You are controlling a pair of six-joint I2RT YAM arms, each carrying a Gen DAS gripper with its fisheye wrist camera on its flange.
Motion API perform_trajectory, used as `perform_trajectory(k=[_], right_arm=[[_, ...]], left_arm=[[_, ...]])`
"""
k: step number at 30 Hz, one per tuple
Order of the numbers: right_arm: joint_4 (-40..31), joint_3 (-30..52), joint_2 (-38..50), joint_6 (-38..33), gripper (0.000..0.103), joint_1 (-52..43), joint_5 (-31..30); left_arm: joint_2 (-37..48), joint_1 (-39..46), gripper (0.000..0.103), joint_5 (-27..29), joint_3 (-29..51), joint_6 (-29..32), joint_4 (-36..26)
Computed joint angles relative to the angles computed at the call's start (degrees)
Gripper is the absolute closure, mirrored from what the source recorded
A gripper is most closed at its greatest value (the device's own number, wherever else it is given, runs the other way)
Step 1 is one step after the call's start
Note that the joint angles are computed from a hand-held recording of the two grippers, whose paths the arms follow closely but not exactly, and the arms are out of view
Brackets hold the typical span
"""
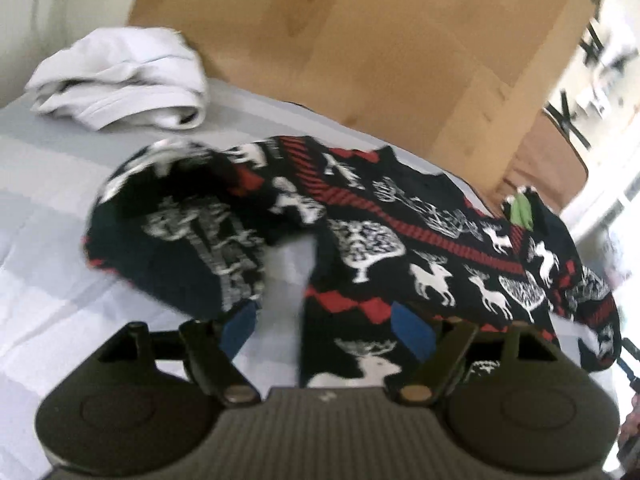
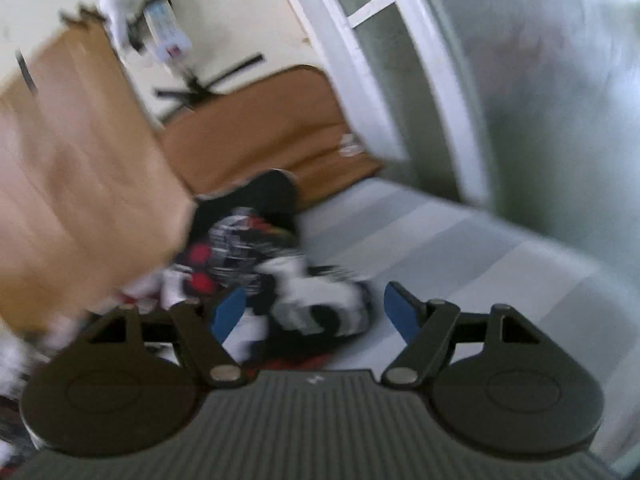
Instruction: Fold small clothes
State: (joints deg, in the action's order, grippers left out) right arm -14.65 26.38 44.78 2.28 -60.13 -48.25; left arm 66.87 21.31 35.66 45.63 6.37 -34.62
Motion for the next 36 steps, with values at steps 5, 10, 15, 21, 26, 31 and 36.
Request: perform_trajectory(k=[5, 10, 15, 21, 26, 31, 36], right_arm=[[3.5, -3.2, -1.3, 3.7, 0.022, 11.4, 9.0], [2.8, -3.1, -1.8, -0.8, 0.085, 27.8, 37.3], [-7.8, 5.4, -4.1, -1.1, 0.088, 33.4, 25.1], [-2.9, 20.6, 12.5, 7.8, 0.088, 61.4, 25.9], [0.6, 38.5, 36.5, 13.5, 0.087, 77.6, 29.9], [-5.1, 53.2, 54.5, 15.6, 0.073, 84.6, 30.5], [5.3, 39.5, 41.7, 14.3, 0.046, 77.4, 34.3]], left_arm=[[0.3, 3.5, 0.026, 1.0, -0.4, 2.9, -1.7], [0.4, 4.5, 0.027, 1.8, -0.7, 4.8, 0.1], [0.7, 4.5, 0.028, 6.7, -2.1, 6.6, 5.5], [7.0, 3.3, 0.027, 10.0, -5.0, 5.0, 17.8], [6.7, 3.4, 0.026, 11.2, -7.2, 6.0, 20.6], [9.5, 5.5, 0.026, 14.6, -5.3, 7.1, 18.5], [10.1, 5.8, 0.019, 15.7, -5.0, 7.2, 18.0]])
